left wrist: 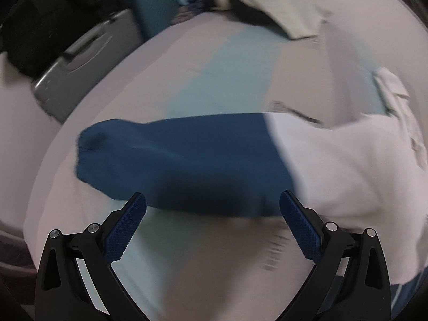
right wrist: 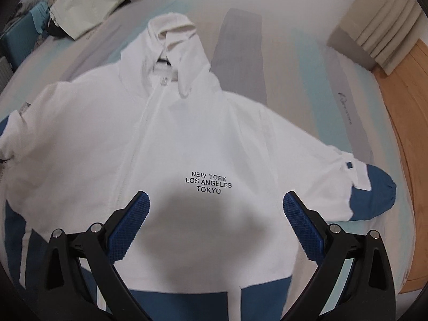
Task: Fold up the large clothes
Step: 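Move the left tool to the blue sleeve cuff nearest it, then close the left tool on the blue sleeve cuff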
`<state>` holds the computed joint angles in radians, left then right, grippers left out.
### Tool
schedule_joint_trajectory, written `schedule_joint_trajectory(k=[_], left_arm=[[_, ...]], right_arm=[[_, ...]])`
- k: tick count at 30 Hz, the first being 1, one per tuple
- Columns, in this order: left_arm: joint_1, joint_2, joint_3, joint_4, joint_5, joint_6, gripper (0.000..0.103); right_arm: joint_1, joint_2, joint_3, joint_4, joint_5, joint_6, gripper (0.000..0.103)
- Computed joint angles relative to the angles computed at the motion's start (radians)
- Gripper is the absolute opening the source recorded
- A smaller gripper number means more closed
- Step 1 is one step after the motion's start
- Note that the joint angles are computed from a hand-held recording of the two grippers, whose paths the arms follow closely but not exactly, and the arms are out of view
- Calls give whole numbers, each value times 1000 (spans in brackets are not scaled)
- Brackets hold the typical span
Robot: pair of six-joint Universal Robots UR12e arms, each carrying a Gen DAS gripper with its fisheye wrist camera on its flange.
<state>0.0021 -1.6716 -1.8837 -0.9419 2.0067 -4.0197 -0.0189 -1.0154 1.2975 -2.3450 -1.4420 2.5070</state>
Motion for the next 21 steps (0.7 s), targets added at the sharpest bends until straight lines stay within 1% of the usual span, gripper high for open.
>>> schedule_joint_trajectory(k=[4, 8, 12, 14, 17, 18, 21], left_arm=[[59, 45, -65, 4, 9, 33, 97], [118, 81, -126, 44, 25, 87, 97], [187, 111, -181, 84, 14, 151, 97], [228, 126, -212, 113, -37, 174, 97], [275, 138, -242, 141, -96, 196, 97], [283, 141, -247, 147, -113, 195, 97], [319, 147, -270, 182, -195, 222, 97]], right_arm=[[10, 37, -31, 7, -16, 26, 96], [11, 73, -80, 44, -2, 78, 96], [15, 108, -131, 64, -23, 133, 96], [18, 120, -147, 69, -37, 154, 96], [19, 129, -158, 81, -46, 170, 96], [20, 132, -160, 83, -49, 173, 96], [23, 138, -161, 86, -73, 181, 96]])
